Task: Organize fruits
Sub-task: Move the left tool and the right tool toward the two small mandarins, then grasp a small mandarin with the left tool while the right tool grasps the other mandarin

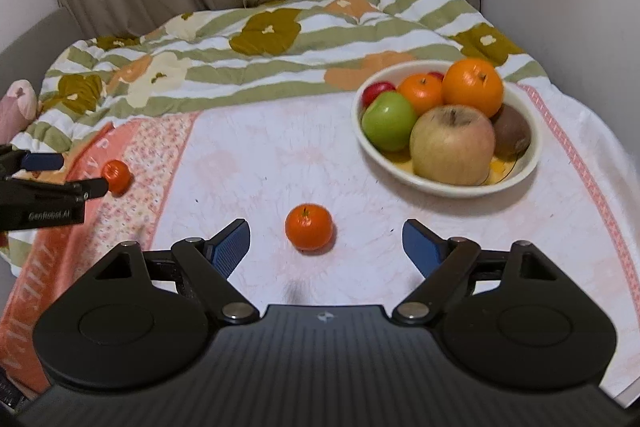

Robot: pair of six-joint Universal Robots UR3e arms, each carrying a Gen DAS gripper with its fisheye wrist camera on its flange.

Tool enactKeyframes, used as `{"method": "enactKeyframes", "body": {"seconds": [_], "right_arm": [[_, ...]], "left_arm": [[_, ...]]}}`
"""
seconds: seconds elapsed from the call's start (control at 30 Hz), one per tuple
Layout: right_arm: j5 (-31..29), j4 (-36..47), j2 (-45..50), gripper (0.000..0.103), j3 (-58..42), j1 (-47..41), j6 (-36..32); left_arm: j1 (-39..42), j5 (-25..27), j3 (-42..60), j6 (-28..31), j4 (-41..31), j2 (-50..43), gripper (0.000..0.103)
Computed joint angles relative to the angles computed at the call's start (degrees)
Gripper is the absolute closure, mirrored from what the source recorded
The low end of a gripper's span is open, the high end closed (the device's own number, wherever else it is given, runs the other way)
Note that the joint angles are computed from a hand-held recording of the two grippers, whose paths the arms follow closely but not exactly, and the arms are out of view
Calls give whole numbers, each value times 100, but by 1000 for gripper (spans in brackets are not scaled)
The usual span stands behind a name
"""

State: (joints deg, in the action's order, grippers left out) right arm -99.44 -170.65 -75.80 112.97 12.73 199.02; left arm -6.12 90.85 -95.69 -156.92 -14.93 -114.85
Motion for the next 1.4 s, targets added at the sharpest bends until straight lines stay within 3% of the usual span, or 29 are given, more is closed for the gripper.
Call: {"method": "enactKeyframes", "body": {"seconds": [0.23, 0.37, 0.5, 0.57, 0.6, 0.7, 1.17, 1.3, 1.4], "right_arm": [[-212, -256, 814, 9, -319, 175, 136], [-312, -248, 1124, 10, -533, 260, 153], [-308, -198, 1367, 12, -758, 282, 145], [-297, -176, 1450, 18, -844, 280, 137], [-268, -133, 1489, 22, -901, 270, 136], [-175, -39, 1577, 24, -1033, 230, 184], [-147, 111, 1898, 34, -1502, 191, 30], [-137, 110, 1956, 40, -1566, 152, -42], [-69, 160, 1968, 51, -1622, 105, -191]], "left_arm": [[83, 34, 464, 389, 62, -767, 33], [79, 59, 635, 386, 84, -978, 33], [109, 12, 908, 352, -44, -1177, 40], [126, -24, 992, 353, -37, -1243, 41], [140, -47, 1031, 343, -51, -1265, 45], [154, -25, 1118, 288, -113, -1308, 61], [288, -276, 791, 199, -314, -944, 61], [259, -302, 585, 104, -250, -769, 61], [235, -334, 467, 28, -245, -640, 61]]}}
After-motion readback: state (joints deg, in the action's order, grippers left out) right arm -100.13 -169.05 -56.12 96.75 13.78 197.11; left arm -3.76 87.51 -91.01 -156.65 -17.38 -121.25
